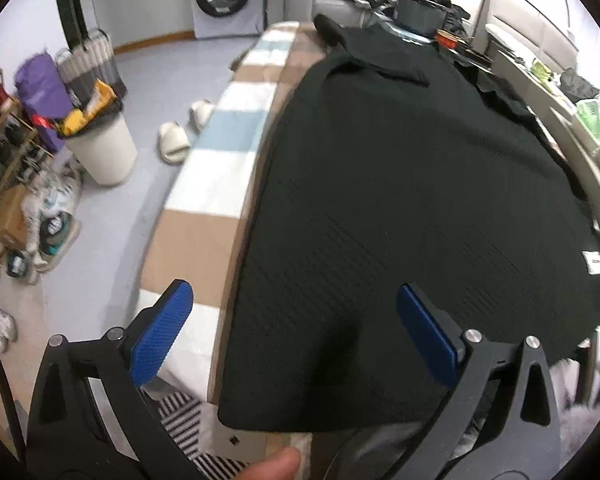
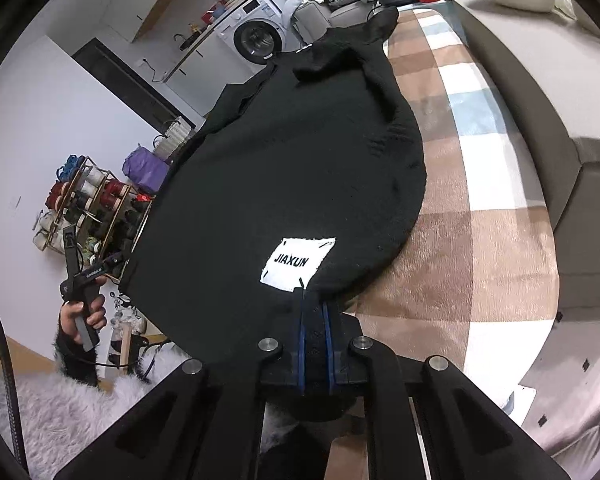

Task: Fold small clothes
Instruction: 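Lift the hem with the right gripper toward the collar while the left gripper holds the sweater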

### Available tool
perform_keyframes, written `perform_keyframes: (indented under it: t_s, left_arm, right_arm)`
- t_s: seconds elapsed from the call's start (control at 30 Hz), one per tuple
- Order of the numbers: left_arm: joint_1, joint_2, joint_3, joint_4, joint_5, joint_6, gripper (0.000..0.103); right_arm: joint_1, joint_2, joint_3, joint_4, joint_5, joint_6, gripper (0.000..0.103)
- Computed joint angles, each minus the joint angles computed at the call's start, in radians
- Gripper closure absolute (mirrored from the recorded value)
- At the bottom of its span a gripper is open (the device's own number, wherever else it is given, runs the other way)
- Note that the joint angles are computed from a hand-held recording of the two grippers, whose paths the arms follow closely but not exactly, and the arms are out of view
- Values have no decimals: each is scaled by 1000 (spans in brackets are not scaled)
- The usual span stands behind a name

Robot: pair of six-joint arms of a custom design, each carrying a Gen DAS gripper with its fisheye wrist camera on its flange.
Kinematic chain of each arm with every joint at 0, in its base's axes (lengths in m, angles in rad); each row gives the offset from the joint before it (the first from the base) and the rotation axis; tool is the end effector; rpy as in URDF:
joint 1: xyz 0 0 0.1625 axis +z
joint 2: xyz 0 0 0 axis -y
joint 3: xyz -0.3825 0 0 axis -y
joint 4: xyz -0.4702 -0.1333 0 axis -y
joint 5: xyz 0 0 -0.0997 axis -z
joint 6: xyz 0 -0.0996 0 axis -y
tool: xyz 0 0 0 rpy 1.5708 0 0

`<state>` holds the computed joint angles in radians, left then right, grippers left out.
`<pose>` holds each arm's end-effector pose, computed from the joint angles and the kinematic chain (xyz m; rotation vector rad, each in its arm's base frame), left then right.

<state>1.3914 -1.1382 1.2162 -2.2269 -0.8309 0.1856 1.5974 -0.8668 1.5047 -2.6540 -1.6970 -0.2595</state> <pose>0.0629 -0.7765 0.4660 0.1578 2.3278 -0.6865 0.1409 -0.7544 0.1278 0.3724 -2.8762 0.6308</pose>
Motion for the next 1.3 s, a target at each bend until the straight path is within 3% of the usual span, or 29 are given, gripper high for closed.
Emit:
perform_keyframes:
  t_s: [0.03,0.13,0.27,0.33,0.4,0.47,0.77,0.8,0.87,0.9,0.97,1.03,1.17,1.3]
  left_arm:
    - [6,-2,-5,15,-22,-13,16]
    - [29,15,-50,105,-77,-70,28]
    - [43,14,-52,98,-124,-61,35]
    - [51,11,-58,109,-170,-71,46]
    - [64,8,-67,107,-248,-93,52]
    - [74,1,-61,85,-305,-101,52]
    - [65,16,-92,173,-243,-109,53]
    - [58,12,-83,176,-219,-100,56]
    - [46,13,-67,154,-162,-73,75]
    - [45,13,-62,142,-156,-64,90]
    - [55,9,-57,128,-191,-80,96]
    - [64,9,-61,113,-233,-96,98]
    - [72,-16,-28,11,-329,-71,98]
    - [70,-31,-13,-88,-403,-49,98]
  right_arm:
    - [2,6,-7,3,-4,-2,95]
    - [1,12,-12,2,-7,-8,95]
    - [0,18,-20,8,-16,-12,95]
    - [2,22,-25,11,-22,-12,95]
    - [2,22,-26,12,-24,-13,95]
    - [2,23,-25,10,-24,-13,95]
    - [3,22,-27,26,-42,-6,95]
    - [2,23,-29,30,-43,-6,95]
    - [1,24,-30,30,-42,-6,95]
    - [1,25,-29,25,-41,-10,95]
    - [1,26,-24,9,-36,-23,95]
    - [-2,22,-10,-26,-11,-40,95]
    - [-29,2,38,-154,154,-44,97]
    - [-48,0,60,-263,268,-24,97]
